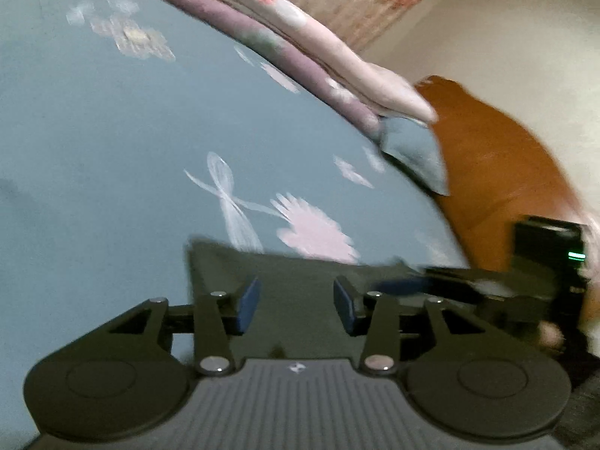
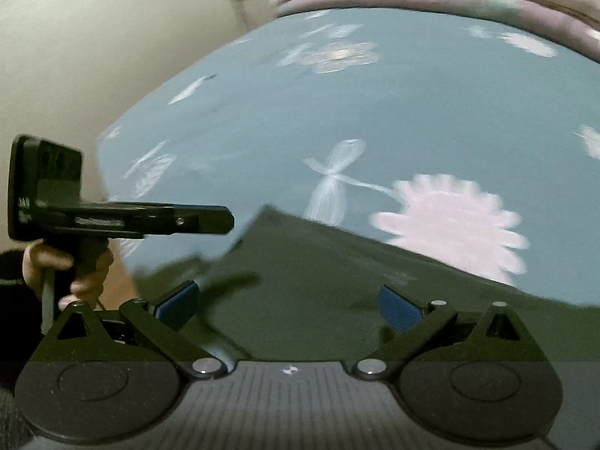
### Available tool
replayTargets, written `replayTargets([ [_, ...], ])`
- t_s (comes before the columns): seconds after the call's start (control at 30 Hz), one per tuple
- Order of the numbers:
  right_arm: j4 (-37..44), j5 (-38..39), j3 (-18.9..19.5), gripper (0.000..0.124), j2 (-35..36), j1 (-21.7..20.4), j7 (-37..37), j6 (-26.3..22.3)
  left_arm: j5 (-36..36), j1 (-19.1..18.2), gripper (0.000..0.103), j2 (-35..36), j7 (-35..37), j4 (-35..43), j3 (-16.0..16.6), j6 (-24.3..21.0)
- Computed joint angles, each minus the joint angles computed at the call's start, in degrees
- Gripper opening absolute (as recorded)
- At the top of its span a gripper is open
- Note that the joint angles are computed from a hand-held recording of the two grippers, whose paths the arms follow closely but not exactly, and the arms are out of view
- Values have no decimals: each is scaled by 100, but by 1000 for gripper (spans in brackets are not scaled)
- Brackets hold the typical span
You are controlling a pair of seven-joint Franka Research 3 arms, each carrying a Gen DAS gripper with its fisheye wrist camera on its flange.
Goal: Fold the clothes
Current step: 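Withdraw the open left gripper from the folded pants, then move the open right gripper to the elastic waistband of the pants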
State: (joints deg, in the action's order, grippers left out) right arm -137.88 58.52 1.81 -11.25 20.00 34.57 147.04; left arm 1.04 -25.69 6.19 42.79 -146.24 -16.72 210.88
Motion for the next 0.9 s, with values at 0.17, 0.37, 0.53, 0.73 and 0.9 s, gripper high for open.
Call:
replayTargets([
  [0.17,145,-329,55,103,446,-76,185,-481,1557,436,45,-30,-1385,-199,-134,-141],
  [0.37,-165,-507,143,103,156,-96,135,-148,809,202,51,-389,-754,-376,-43,-412],
  [0.53,-350,-661,118,103,-39,-9,145,43,1076,380,53,-105,-496,86,68,-481],
  [0.73,-492,-334,-3,103,-183,98,-33,95,1790,628,52,569,-759,832,18,-1062],
  [0.9,-710,-701,56,103,-349,29,366,223,1019,14,53,386,-153,814,387,-1243],
])
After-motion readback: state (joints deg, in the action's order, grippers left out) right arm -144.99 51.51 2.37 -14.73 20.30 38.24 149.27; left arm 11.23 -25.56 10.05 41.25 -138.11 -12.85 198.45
